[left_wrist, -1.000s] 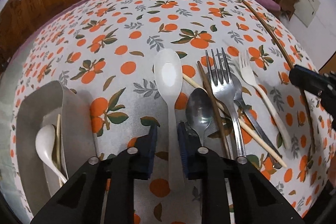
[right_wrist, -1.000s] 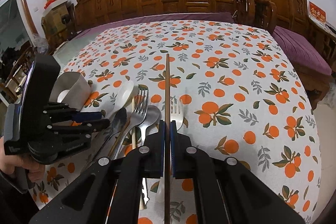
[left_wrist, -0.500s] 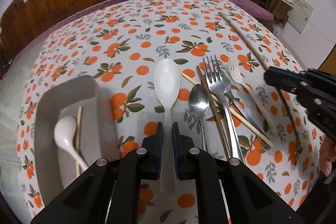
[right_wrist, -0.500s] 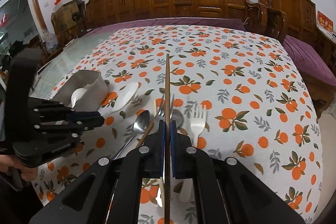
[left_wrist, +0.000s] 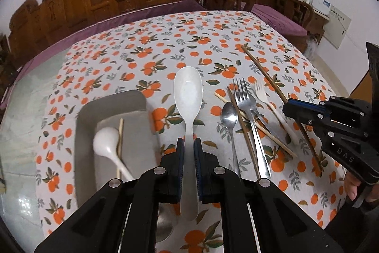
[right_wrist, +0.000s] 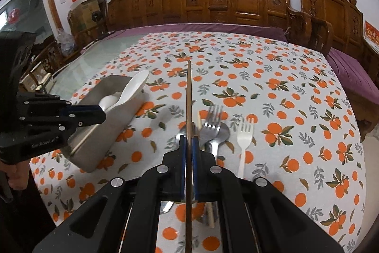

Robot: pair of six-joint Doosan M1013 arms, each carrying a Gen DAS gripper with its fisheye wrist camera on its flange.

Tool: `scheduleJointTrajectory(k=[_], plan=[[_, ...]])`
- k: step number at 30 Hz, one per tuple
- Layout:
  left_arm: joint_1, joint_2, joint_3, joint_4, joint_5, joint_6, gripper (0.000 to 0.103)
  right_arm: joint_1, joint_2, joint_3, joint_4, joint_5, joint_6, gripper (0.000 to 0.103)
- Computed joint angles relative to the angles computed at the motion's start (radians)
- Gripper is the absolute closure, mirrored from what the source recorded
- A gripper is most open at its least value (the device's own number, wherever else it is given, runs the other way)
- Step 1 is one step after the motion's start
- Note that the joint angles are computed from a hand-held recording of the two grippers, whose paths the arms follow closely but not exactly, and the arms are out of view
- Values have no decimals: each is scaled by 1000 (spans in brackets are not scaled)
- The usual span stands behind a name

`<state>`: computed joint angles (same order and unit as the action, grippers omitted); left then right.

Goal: Organize utensils
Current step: 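Grasp the white plastic spoon with the left gripper and lift it toward the tray, then release the white spoon into the tray with the left gripper while the right carries the chopstick over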

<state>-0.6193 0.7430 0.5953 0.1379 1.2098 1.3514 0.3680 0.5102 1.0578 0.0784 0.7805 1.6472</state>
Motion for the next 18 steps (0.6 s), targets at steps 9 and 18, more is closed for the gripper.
scheduleJointTrajectory(k=[9,18], plan=[[11,-48,62,20,-32,-19,95,34,-4,-11,-6,-7,-39,97],[35,-79,134,31,-43,-49,95,58,4,-22,22,8,-78,97]])
